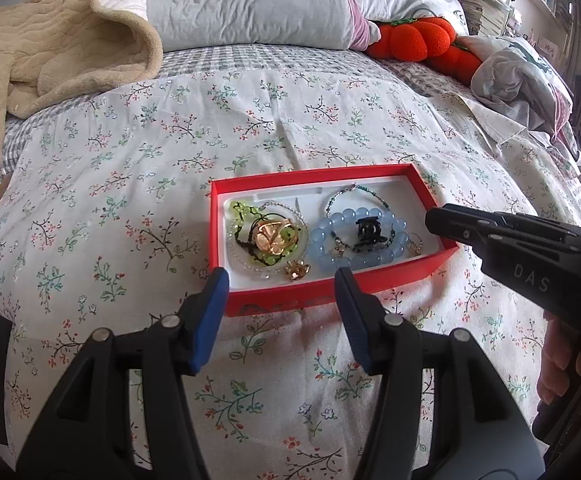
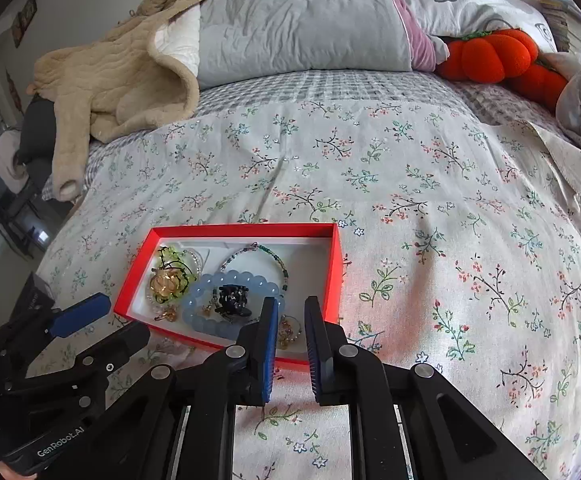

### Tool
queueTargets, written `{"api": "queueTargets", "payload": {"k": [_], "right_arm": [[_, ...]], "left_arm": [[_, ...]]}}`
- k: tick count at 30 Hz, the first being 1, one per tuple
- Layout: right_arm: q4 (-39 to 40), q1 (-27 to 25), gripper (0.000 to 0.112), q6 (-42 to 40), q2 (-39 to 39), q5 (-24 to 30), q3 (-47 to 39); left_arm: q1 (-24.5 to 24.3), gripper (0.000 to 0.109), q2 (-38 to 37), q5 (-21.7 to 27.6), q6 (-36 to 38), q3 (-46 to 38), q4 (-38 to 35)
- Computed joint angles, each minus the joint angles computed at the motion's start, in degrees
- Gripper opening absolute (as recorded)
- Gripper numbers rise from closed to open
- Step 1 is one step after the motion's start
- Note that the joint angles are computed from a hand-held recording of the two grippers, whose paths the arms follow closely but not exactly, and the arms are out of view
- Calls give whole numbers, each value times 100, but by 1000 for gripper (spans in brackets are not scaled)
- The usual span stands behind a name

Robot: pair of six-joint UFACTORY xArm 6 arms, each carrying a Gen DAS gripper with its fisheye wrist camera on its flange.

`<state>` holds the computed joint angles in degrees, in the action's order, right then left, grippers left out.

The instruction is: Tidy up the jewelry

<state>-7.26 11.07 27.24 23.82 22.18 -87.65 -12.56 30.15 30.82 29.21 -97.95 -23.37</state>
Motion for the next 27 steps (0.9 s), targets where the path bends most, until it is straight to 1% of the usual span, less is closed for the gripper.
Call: {"api": "queueTargets", "payload": {"k": [5, 10, 13, 15, 16, 17, 18, 19, 20, 22, 24, 26, 27], "right_arm": [[80, 2, 15, -82, -211, -48, 238], [140, 18, 16, -96, -498, -12, 544], [181, 66, 18, -165, -649, 156, 690], [168, 107, 21, -212, -759, 228, 815], [150, 128, 27, -198, -822, 253, 897], [185, 150, 45, -190, -887, 266, 988], [192, 165, 60, -134, -966, 235, 1104], [48, 180, 76, 63, -1066, 144, 1258], [-110, 196, 77, 219, -1146, 123, 1360], [-325, 233, 77, 415, -1251, 257, 1455], [-455, 268, 79, 612, -1367, 364, 1593], [-525, 318, 90, 779, -1456, 583, 1678], [-594, 344, 91, 880, -1508, 645, 1737]], "left_arm": [[7, 60, -43, 17, -202, 43, 242], [21, 75, -245, -101, -349, 305, 369], [81, 80, -330, 162, -518, 339, 382], [132, 82, -399, 306, -664, 399, 408], [153, 83, -453, 335, -736, 466, 462], [167, 84, -509, 331, -823, 545, 559], [169, 86, -579, 286, -986, 656, 772], [169, 87, -650, 213, -1141, 774, 998], [172, 88, -726, 125, -1267, 905, 1197], [194, 95, -854, 19, -1498, 1122, 1567], [225, 99, -983, -36, -1627, 1322, 1767], [256, 100, -1092, -68, -1829, 1494, 2041], [271, 100, -1135, -49, -1855, 1553, 2082]]}}
